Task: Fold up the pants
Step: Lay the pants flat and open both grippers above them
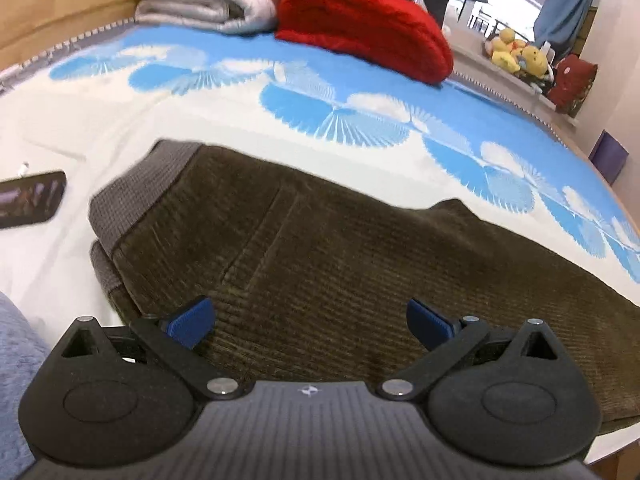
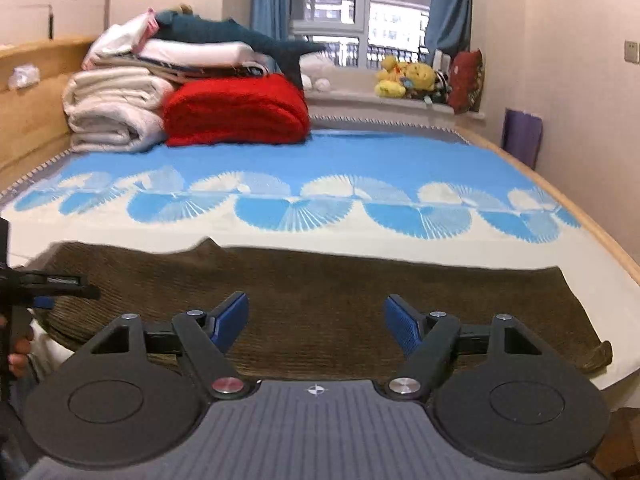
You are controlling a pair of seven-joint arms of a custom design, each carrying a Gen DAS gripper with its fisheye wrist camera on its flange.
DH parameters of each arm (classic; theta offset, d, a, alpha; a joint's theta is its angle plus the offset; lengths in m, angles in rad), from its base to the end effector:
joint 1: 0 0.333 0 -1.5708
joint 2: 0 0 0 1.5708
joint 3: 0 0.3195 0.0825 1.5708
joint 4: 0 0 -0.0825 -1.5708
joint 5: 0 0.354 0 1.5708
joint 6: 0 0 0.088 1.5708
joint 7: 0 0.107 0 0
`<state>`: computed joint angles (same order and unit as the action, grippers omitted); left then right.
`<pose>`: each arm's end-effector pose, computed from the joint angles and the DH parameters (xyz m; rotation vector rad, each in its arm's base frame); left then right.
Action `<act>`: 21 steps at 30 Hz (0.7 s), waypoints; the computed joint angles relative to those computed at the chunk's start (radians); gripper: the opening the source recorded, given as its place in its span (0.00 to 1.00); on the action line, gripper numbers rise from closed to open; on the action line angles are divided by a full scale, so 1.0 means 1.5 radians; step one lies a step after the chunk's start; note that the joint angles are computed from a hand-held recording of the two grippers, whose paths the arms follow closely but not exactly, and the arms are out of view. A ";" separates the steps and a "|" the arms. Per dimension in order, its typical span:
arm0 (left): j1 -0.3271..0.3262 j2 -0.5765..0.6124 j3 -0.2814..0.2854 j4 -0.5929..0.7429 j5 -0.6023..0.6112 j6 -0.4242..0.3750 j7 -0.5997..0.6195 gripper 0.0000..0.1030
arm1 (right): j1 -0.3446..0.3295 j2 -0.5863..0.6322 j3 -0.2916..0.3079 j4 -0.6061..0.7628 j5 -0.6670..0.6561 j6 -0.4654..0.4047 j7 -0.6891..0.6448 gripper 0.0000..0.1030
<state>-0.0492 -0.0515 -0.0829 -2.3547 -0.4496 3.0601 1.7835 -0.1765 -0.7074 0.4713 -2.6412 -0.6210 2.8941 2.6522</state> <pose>0.5165 -0.0345 0.4578 -1.9130 1.7523 -0.8830 0.3370 0.1680 0.5409 -1.4421 1.7633 -0.9816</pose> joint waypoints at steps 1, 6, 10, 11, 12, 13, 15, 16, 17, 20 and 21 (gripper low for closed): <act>-0.004 -0.009 0.003 -0.003 -0.017 -0.007 0.016 1.00 | 0.000 -0.009 0.003 0.000 -0.003 -0.002 0.001 0.76; -0.004 -0.024 0.005 -0.018 -0.018 0.000 0.020 1.00 | -0.009 -0.025 0.007 -0.001 -0.002 0.002 0.009 0.78; 0.014 -0.023 0.003 -0.021 0.052 -0.003 -0.056 1.00 | 0.001 -0.029 -0.010 -0.008 0.012 0.003 0.005 0.80; 0.013 -0.022 0.005 -0.019 0.053 -0.006 -0.063 1.00 | -0.001 -0.032 -0.010 -0.011 0.017 0.004 0.011 0.81; 0.009 -0.023 0.008 -0.018 0.048 -0.008 -0.061 1.00 | -0.003 -0.036 -0.009 -0.014 0.023 0.004 0.016 0.82; 0.005 -0.024 0.010 -0.016 0.044 -0.008 -0.054 1.00 | -0.003 -0.038 -0.011 -0.018 0.027 0.005 0.018 0.82; 0.004 -0.025 0.007 -0.019 0.058 -0.001 -0.057 1.00 | 0.000 -0.044 -0.013 -0.028 0.034 0.009 0.017 0.83; 0.004 -0.026 0.005 -0.021 0.067 0.002 -0.060 1.00 | -0.001 -0.048 -0.010 -0.032 0.035 0.009 0.016 0.83; 0.002 -0.027 0.006 -0.021 0.070 0.002 -0.059 1.00 | -0.002 -0.053 -0.008 -0.036 0.036 0.010 0.016 0.83; -0.002 -0.029 0.005 -0.023 0.078 0.012 -0.060 1.00 | -0.013 -0.066 0.000 -0.050 0.039 0.017 0.019 0.83; 0.010 -0.028 -0.004 -0.024 0.109 0.015 -0.087 1.00 | -0.013 -0.067 -0.002 -0.053 0.041 0.018 0.016 0.83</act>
<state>-0.0344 -0.0931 -0.0891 -2.3908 -0.2853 3.0820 1.6523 -0.1960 -0.8086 0.4686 -2.7210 -0.5589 2.9216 2.6763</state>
